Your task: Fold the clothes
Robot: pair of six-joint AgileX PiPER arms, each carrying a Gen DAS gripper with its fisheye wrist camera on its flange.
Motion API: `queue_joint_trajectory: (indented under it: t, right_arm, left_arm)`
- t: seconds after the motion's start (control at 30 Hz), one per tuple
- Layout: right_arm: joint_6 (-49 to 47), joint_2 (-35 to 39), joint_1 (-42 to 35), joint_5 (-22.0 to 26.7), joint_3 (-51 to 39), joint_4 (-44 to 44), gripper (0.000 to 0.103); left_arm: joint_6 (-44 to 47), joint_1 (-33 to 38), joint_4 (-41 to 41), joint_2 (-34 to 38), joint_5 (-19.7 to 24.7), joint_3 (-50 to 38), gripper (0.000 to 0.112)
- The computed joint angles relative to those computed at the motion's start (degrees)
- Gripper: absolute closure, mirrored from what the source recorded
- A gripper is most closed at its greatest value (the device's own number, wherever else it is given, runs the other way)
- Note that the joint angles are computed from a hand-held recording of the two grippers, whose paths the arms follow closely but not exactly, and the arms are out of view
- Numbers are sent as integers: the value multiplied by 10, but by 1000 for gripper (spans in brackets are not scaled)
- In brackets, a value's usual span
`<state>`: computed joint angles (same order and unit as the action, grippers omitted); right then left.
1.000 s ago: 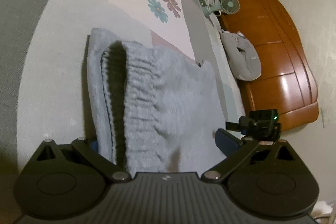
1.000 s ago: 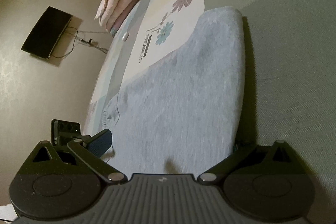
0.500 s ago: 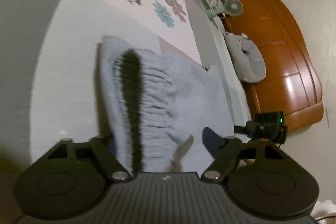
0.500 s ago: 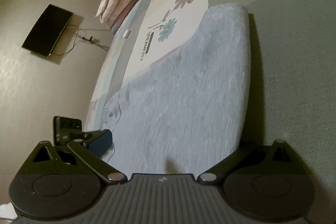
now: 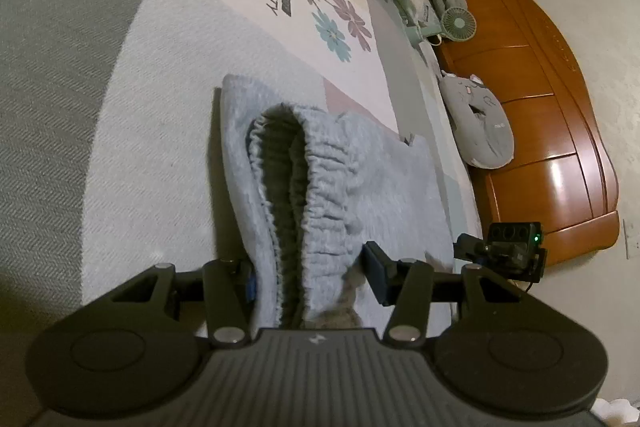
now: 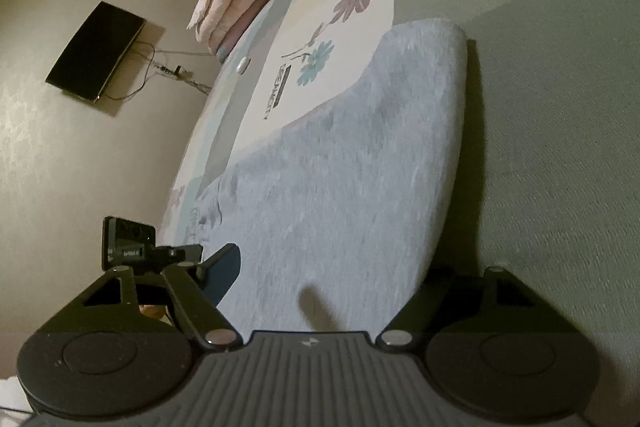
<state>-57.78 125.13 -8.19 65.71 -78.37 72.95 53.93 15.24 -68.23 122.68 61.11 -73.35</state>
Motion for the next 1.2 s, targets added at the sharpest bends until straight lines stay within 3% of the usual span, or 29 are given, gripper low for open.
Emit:
queue_joint_trajectory:
  t: [0.17, 0.27, 0.33, 0.43, 0.63, 0.8, 0.87, 0.93, 1.13, 1.2]
  right_arm:
    - [-12, -15, 10, -24, 18, 4, 24]
    - [-19, -19, 8, -29, 24, 2, 30]
    - [-15, -9, -3, -21, 19, 2, 46]
    - [10, 6, -12, -10, 2, -8, 58]
    - [-3, 3, -13, -14, 13, -1, 58]
    - [4, 16, -15, 1, -8, -13, 60]
    - [12, 26, -17, 9, -22, -19, 71]
    - [27, 36, -21, 7, -27, -20, 91]
    - [29, 22, -17, -12, -8, -15, 91]
    - [30, 18, -15, -19, -1, -11, 91]
  left_arm:
    - [3, -1, -4, -6, -7, 11, 61]
    - [-3, -3, 6, -8, -8, 7, 61]
    - [-10, -4, 13, -4, -3, -3, 61]
    - [-19, -1, 14, 7, 8, -16, 61]
    - [-57, -13, 41, -15, -9, -9, 59]
    - [-69, -19, 58, -7, 2, -32, 54]
    - [-71, -20, 46, 6, 5, -43, 54]
    - [-75, -22, 39, 14, 6, -52, 54]
    - [-76, -39, 46, -15, -33, -25, 54]
    - [-86, -43, 48, -16, -35, -27, 48]
